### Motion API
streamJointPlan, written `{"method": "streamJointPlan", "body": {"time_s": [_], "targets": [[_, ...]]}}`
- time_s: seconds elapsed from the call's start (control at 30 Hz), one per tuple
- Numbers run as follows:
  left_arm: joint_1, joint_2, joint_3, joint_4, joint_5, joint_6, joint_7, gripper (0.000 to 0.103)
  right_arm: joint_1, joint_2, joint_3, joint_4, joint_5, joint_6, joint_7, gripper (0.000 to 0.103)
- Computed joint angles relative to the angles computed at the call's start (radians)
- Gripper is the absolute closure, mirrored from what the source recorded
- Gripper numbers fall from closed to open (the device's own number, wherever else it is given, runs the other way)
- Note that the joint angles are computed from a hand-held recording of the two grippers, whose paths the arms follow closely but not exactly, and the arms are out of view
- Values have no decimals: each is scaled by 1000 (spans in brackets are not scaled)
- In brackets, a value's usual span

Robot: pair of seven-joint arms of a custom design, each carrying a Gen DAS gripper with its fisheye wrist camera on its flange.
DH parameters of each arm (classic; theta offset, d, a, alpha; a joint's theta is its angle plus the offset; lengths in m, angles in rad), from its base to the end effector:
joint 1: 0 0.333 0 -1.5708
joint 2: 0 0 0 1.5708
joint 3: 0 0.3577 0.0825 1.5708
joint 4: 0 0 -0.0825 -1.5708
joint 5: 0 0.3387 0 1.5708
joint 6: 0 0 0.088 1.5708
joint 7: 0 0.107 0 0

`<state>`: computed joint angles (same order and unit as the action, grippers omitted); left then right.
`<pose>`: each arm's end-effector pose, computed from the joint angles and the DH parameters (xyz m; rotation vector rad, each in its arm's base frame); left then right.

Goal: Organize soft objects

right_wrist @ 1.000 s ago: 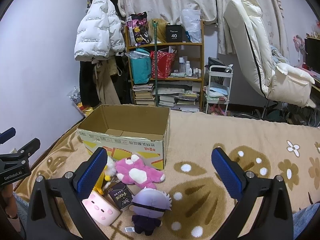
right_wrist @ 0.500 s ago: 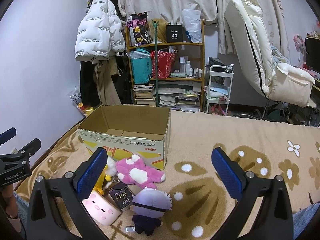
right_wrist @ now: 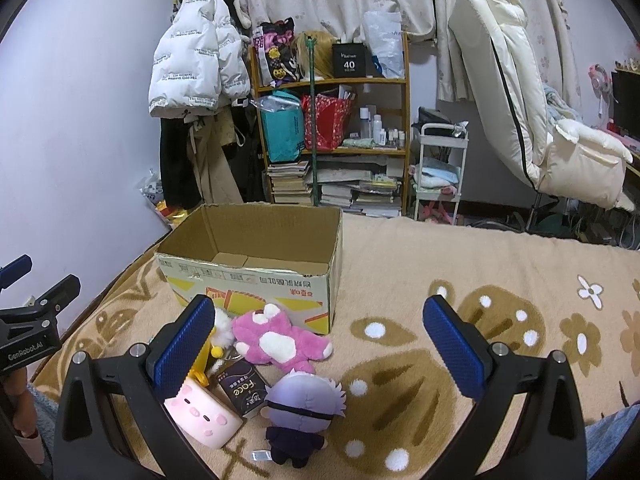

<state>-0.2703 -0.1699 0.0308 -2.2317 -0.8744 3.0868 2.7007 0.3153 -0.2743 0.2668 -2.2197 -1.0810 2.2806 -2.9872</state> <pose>0.4832 -0.0520 0.6059 -1.1331 1.9485 -0.9479 0.3824 0.2432 0.5888 -1.1715 2.0169 -1.0489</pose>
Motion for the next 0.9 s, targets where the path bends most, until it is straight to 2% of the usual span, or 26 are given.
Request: {"method": "streamJointPlan", "body": {"time_s": [0.1,0.23,0.4,0.53,0.7,0.9], "targets": [[13,0,-9,-4,26,-14,-23,1,0,5,-8,-7,18,14,7,0],[44,6,-23,2,75,-71,-77,1,-7,9,-27,-18,59,49,-9,0],[77,22,-46,13,120,-117,-128,1,-17,21,-61,-22,183,119,-113,0],[96,40,-67,28,154,-163,-154,1,-31,33,-62,-20,240,130,-155,0],[104,61,-95,32,164,-170,-143,1,-43,48,-75,-21,311,161,-200,0],[119,96,-135,31,262,-173,-195,1,-56,81,-99,-22,400,208,-266,0]]}}
